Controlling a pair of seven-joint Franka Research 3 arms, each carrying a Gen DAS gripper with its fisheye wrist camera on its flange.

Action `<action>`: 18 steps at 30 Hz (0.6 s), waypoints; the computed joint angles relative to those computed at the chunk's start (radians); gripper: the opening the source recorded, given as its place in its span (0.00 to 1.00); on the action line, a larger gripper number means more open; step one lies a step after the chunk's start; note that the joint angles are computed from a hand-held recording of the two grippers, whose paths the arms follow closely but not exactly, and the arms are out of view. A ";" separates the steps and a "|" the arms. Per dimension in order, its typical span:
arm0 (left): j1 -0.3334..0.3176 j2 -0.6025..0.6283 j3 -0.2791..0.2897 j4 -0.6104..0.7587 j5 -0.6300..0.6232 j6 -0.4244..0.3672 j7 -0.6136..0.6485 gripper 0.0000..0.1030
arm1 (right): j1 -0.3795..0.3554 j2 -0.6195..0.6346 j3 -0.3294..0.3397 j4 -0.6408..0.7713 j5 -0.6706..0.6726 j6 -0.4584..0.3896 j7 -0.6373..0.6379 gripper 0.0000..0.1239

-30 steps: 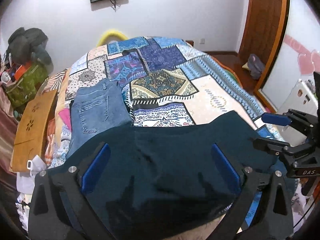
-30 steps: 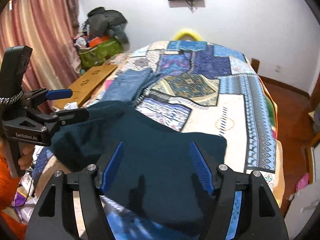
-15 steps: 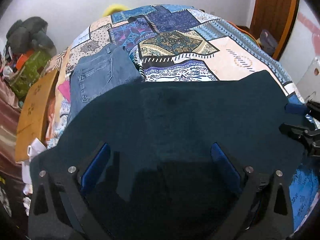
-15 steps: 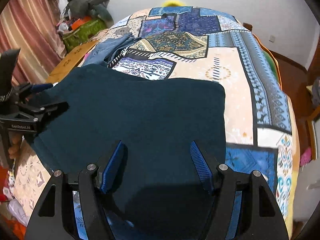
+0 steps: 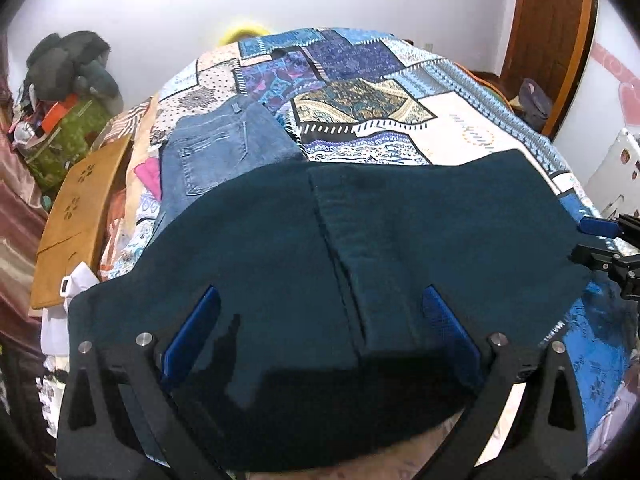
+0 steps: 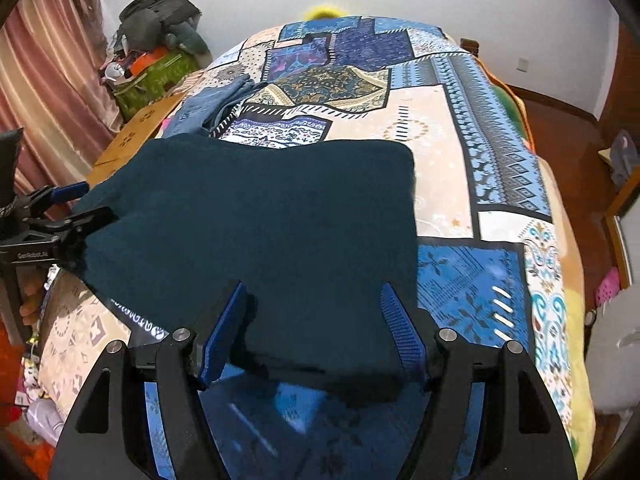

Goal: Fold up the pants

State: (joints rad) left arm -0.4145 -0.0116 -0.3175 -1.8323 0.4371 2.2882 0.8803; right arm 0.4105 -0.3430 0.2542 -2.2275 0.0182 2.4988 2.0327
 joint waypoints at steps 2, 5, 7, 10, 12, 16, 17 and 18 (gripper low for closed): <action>0.004 -0.033 0.004 -0.025 -0.035 0.014 0.000 0.99 | -0.012 -0.003 0.016 0.013 -0.034 -0.023 0.024 0.56; 0.012 -0.077 -0.001 -0.049 -0.005 0.009 -0.036 0.99 | -0.025 -0.002 0.033 0.031 -0.086 -0.024 0.055 0.56; 0.021 -0.106 -0.007 -0.064 0.044 0.001 -0.075 0.99 | -0.029 0.006 0.038 0.052 -0.106 -0.018 0.075 0.56; 0.044 -0.183 0.001 -0.123 0.058 0.028 -0.124 0.99 | -0.027 0.025 0.043 0.089 -0.131 0.008 0.092 0.57; 0.064 -0.227 0.004 -0.158 0.063 0.039 -0.158 0.99 | -0.025 0.043 0.051 0.116 -0.155 0.026 0.104 0.58; 0.114 -0.325 0.016 -0.244 0.062 0.060 -0.227 0.99 | -0.009 0.115 0.067 0.203 -0.218 0.055 0.116 0.60; 0.125 -0.353 0.023 -0.270 0.054 0.062 -0.236 0.99 | 0.001 0.138 0.066 0.227 -0.227 0.060 0.113 0.60; 0.136 -0.380 0.030 -0.297 0.042 0.060 -0.246 0.99 | 0.013 0.152 0.060 0.240 -0.229 0.064 0.106 0.60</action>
